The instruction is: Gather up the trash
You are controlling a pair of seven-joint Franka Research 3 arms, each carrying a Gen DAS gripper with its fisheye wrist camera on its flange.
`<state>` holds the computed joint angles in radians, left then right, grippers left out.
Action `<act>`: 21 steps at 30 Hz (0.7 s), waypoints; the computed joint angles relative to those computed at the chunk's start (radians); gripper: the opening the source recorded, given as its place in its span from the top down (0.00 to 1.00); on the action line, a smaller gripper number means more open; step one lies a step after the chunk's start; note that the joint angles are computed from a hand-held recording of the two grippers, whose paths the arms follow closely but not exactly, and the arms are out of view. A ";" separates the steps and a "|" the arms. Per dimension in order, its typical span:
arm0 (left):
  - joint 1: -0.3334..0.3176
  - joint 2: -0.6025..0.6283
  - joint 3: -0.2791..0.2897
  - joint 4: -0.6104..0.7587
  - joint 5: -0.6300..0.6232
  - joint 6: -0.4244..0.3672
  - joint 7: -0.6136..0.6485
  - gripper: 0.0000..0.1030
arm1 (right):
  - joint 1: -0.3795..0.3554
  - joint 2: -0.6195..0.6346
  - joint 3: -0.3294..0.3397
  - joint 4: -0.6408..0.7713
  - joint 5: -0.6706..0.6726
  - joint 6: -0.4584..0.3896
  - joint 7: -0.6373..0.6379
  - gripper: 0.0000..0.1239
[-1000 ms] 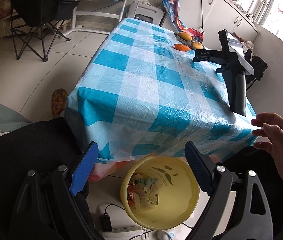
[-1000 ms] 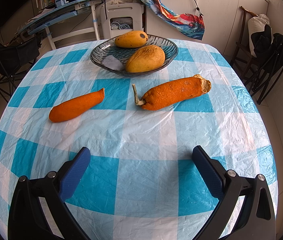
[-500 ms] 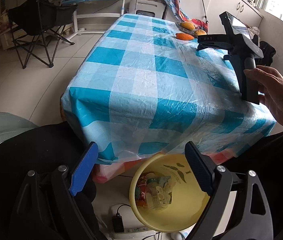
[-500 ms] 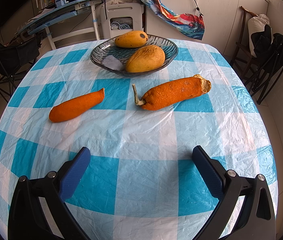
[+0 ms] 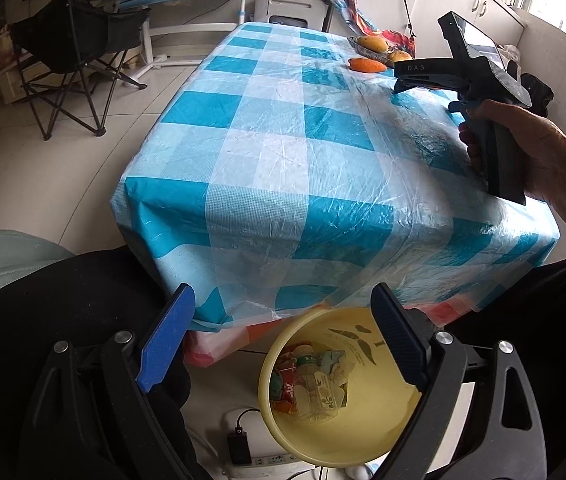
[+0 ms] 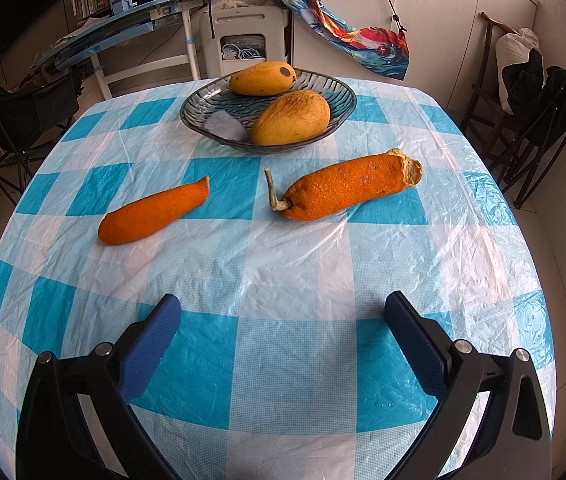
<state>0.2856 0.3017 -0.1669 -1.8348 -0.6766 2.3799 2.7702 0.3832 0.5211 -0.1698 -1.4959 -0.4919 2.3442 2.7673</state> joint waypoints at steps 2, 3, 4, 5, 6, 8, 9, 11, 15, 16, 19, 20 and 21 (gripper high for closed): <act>0.004 -0.004 -0.007 -0.004 -0.025 0.016 0.023 0.16 | -0.015 -0.016 0.021 -0.016 0.026 0.007 -0.054 0.22; 0.006 -0.005 -0.010 -0.002 -0.038 0.021 0.033 0.16 | -0.025 -0.030 0.037 -0.032 0.046 0.016 -0.099 0.22; 0.007 -0.006 -0.012 0.001 -0.049 0.024 0.042 0.16 | -0.037 -0.046 0.054 -0.051 0.070 0.026 -0.153 0.22; 0.007 -0.005 -0.013 0.007 -0.058 0.025 0.048 0.16 | -0.044 -0.068 0.069 -0.079 0.092 0.035 -0.201 0.22; 0.007 -0.002 -0.016 0.016 -0.068 0.024 0.055 0.16 | -0.048 -0.092 0.078 -0.111 0.110 0.043 -0.238 0.22; 0.000 0.005 -0.026 0.039 -0.089 0.040 0.076 0.16 | -0.043 -0.154 0.077 -0.195 0.114 0.066 -0.255 0.22; -0.005 0.011 -0.033 0.056 -0.100 0.048 0.087 0.16 | -0.035 -0.186 0.067 -0.240 0.092 0.086 -0.228 0.22; -0.026 0.033 -0.048 0.106 -0.103 0.068 0.089 0.16 | -0.031 -0.245 0.055 -0.319 0.046 0.147 -0.159 0.22; -0.095 0.117 -0.088 0.257 -0.042 0.105 0.019 0.16 | -0.043 -0.326 0.049 -0.405 -0.070 0.222 -0.018 0.22; -0.115 0.146 -0.103 0.304 -0.017 0.113 0.012 0.16 | -0.050 -0.340 0.052 -0.419 -0.098 0.232 0.012 0.22; -0.190 0.251 -0.147 0.439 0.097 0.180 0.031 0.16 | -0.093 -0.375 0.066 -0.466 -0.117 0.293 0.074 0.22; -0.225 0.298 -0.147 0.500 0.158 0.186 0.024 0.16 | -0.109 -0.382 0.069 -0.481 -0.108 0.315 0.093 0.22; -0.259 0.350 -0.142 0.577 0.221 0.163 0.007 0.16 | -0.124 -0.387 0.073 -0.495 -0.094 0.340 0.109 0.22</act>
<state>0.0269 0.6518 -0.3090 -1.2578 -0.4551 2.5428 2.7770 0.2593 0.1338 -0.0971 -1.9906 -0.5860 2.6846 2.8767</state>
